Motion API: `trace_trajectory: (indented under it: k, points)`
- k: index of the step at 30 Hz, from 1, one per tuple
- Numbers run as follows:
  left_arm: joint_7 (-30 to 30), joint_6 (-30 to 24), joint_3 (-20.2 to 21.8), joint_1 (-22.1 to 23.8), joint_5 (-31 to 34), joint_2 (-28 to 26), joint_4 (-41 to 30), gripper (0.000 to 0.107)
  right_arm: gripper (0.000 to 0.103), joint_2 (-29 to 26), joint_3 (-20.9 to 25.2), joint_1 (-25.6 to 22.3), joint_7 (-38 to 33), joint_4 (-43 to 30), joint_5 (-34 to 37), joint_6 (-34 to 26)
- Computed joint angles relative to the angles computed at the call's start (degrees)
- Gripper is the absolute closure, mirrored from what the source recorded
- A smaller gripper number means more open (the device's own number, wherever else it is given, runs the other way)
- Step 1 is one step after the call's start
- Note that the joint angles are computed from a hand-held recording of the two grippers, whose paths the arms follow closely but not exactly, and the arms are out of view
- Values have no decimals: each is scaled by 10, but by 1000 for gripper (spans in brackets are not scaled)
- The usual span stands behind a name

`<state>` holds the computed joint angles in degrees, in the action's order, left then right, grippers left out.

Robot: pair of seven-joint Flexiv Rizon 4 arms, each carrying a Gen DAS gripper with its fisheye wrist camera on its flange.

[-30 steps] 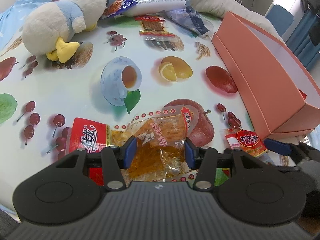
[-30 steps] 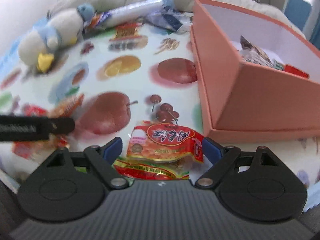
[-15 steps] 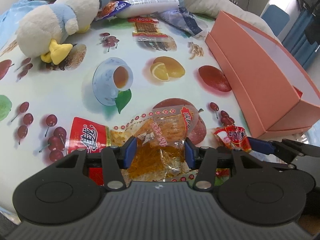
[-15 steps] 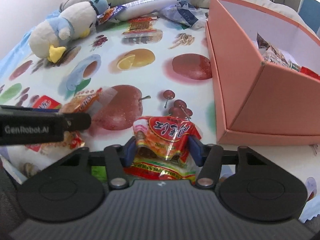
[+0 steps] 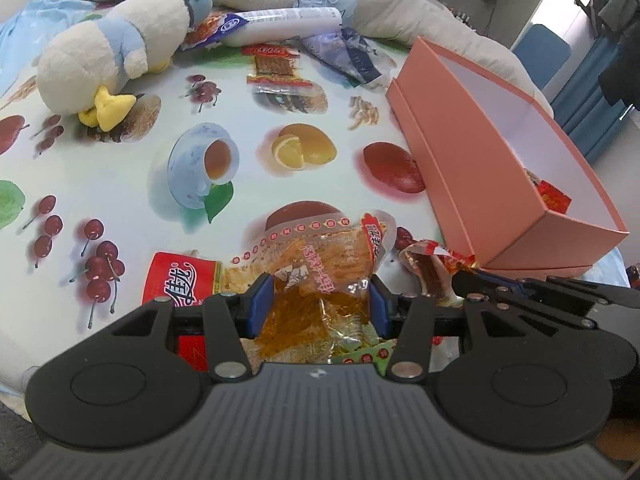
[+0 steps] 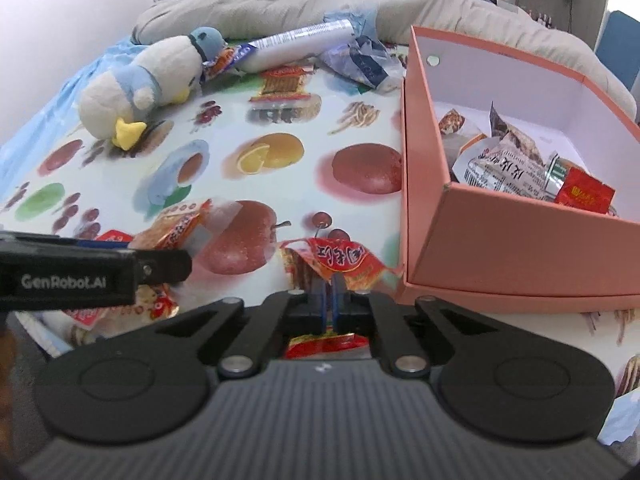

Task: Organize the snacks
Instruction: 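Carry the orange packet with the left tool while the right tool carries the red-white packet over the box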

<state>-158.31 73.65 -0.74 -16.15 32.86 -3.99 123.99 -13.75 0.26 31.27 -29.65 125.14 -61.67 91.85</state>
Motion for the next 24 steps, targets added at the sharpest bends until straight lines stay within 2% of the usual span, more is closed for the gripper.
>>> trace_trajectory:
  k: [3,8,11,14,19,22,24]
  points:
    - [-2,-13,-3,-1,-1,15,1,51,100,12,17,-8,-16,6,22,-1]
    - [1,-48,-19,8,-1,49,-3,51,100,32,77,-34,-103,6,132,-11]
    - [-1,-80,-34,17,6,68,-15,51,100,47,79,-28,-130,6,159,-8]
    - [-7,-102,-47,26,8,85,-23,51,100,55,111,-41,-184,-2,230,-13]
    - [-3,-135,-68,34,8,101,-46,51,100,75,111,-39,-214,-12,263,-15]
    - [-2,-157,-77,36,5,108,-66,51,100,85,146,-56,-279,-33,349,-40]
    - [-3,-169,-83,38,5,108,-82,51,100,93,147,-58,-303,-42,370,-44]
